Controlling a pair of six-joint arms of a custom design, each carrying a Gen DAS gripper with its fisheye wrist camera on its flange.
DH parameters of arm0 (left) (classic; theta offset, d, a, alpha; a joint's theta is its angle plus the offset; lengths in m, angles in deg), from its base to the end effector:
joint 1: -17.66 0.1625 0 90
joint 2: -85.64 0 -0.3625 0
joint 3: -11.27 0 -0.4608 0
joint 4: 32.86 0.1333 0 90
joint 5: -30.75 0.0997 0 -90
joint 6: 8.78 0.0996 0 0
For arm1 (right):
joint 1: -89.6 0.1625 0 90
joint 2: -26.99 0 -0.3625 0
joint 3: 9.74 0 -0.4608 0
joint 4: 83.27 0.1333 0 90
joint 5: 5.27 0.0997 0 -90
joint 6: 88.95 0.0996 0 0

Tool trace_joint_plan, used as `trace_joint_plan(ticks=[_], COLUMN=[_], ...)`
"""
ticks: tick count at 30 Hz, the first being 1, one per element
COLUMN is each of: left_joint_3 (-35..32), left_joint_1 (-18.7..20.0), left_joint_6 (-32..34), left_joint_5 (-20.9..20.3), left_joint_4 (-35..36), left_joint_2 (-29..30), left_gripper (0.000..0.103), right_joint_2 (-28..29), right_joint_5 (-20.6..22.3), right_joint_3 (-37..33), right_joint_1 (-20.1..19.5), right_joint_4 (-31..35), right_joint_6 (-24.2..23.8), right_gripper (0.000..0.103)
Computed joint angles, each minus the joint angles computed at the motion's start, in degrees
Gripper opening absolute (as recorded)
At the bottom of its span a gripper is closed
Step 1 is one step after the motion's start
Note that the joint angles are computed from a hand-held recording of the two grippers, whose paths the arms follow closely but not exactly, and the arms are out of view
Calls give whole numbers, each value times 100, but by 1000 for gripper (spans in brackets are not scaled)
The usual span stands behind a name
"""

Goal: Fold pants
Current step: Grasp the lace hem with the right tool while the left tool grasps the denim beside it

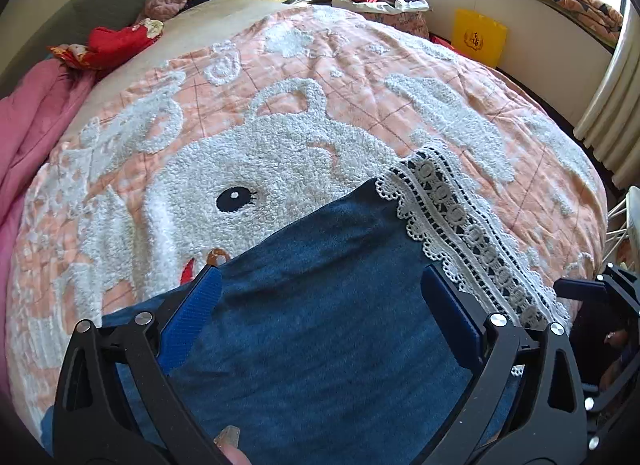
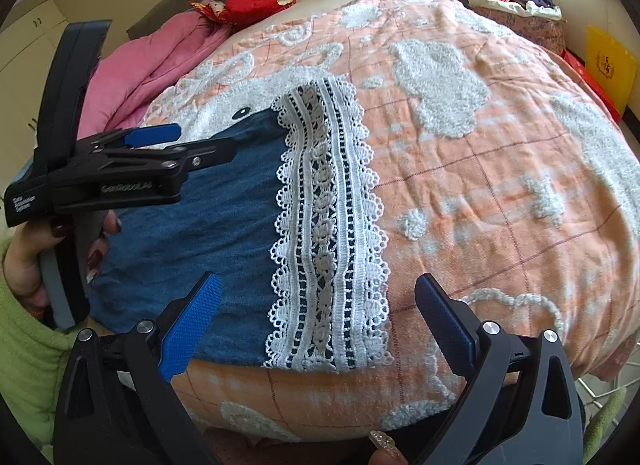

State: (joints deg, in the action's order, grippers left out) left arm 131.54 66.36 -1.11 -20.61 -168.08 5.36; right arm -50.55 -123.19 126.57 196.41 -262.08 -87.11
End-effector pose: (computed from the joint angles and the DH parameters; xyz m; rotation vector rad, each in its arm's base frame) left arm -0.1967 -0.5202 0.1553 0.9987 2.2895 -0.3625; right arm 0.2124 -0.4033 0.0962 0.1690 -2.6359 0.8040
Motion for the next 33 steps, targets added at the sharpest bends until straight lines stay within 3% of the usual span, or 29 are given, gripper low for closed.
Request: trace_joint_plan(ticks=[7, 10, 17, 19, 22, 23, 25, 33], left_joint_3=[-279, -362, -518, -569, -656, -683, -711, -737], left_joint_1=[185, 229, 313, 346, 392, 408, 418, 448], left_joint_6=[44, 100, 282, 307, 276, 243, 243, 325], left_joint_5=[-115, -194, -421, -523, -768, -901, -1112, -1194], left_joint_4=[-14, -46, -184, -201, -176, -146, -151, -283], left_joint_2=[426, 549, 768, 822, 872, 873, 877, 1048], left_gripper=[94, 94, 94, 93, 81, 74, 68, 69], right_joint_2=[-10, -25, 88, 103, 60, 35, -9, 65], right_joint_5=[443, 635, 727, 722, 763, 818, 928, 1234], right_joint_3=[58, 72, 32, 29, 66, 86, 127, 133], right_joint_1=[-164, -219, -322, -327, -359, -392, -470, -603], right_joint_4=[-110, -139, -276, -310, -367, -390, -438, -615], right_joint_6=[-50, -103, -103, -113, -121, -117, -114, -188], right_gripper=[96, 90, 87, 80, 66, 65, 63, 62])
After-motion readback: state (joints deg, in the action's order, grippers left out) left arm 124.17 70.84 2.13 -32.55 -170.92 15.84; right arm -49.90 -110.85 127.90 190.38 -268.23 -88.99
